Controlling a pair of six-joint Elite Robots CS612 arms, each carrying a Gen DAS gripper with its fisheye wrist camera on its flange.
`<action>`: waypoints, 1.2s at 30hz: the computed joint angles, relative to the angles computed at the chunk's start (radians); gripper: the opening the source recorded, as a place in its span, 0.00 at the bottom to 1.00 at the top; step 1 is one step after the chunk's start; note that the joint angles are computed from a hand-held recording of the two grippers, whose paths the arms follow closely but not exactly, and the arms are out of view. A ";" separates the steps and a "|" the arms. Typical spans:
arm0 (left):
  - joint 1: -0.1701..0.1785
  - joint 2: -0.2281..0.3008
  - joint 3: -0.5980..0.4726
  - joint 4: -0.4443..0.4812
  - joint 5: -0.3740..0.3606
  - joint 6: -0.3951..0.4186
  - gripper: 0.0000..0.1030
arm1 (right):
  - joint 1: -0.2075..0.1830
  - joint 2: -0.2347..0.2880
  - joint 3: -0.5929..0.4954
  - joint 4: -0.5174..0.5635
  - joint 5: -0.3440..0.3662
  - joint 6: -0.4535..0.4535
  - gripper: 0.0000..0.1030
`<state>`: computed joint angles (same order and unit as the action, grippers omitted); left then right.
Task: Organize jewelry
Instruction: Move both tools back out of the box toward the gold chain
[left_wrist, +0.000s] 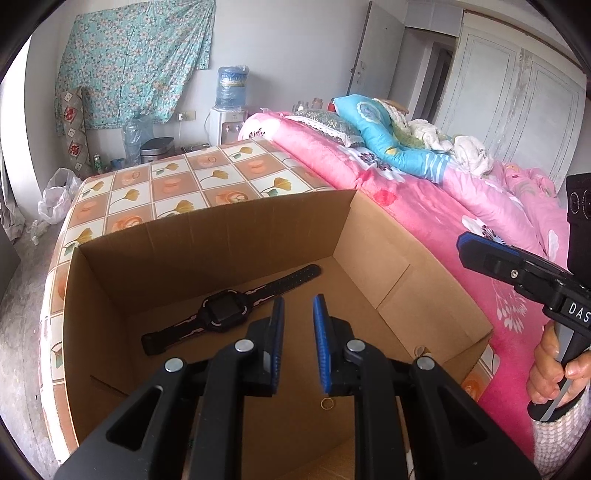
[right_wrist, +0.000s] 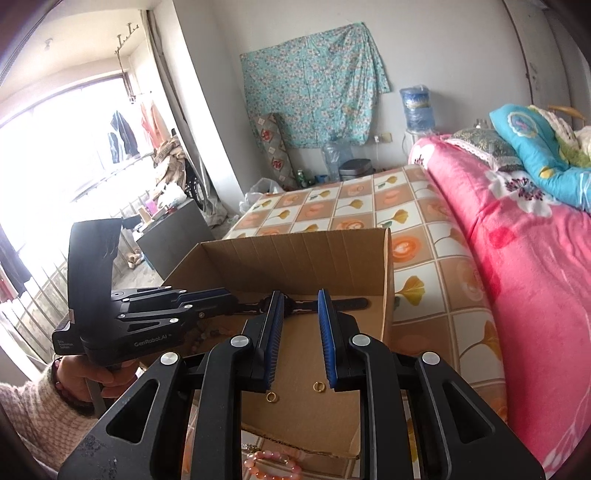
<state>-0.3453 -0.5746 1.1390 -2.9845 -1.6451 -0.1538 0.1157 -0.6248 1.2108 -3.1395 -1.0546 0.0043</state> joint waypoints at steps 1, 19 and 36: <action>0.000 -0.006 0.015 -0.028 -0.008 0.003 0.15 | -0.001 -0.003 0.009 -0.015 0.006 0.002 0.20; -0.003 -0.146 0.359 -0.397 -0.083 0.030 0.59 | -0.008 -0.069 0.188 -0.199 0.150 -0.036 0.47; -0.054 -0.133 0.427 -0.203 0.135 -0.030 0.69 | 0.042 -0.080 0.258 0.074 -0.014 -0.153 0.44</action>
<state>-0.3997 -0.7078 1.5662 -3.1870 -1.5100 -0.1838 0.1577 -0.7047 1.4686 -3.0655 -1.0682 -0.1487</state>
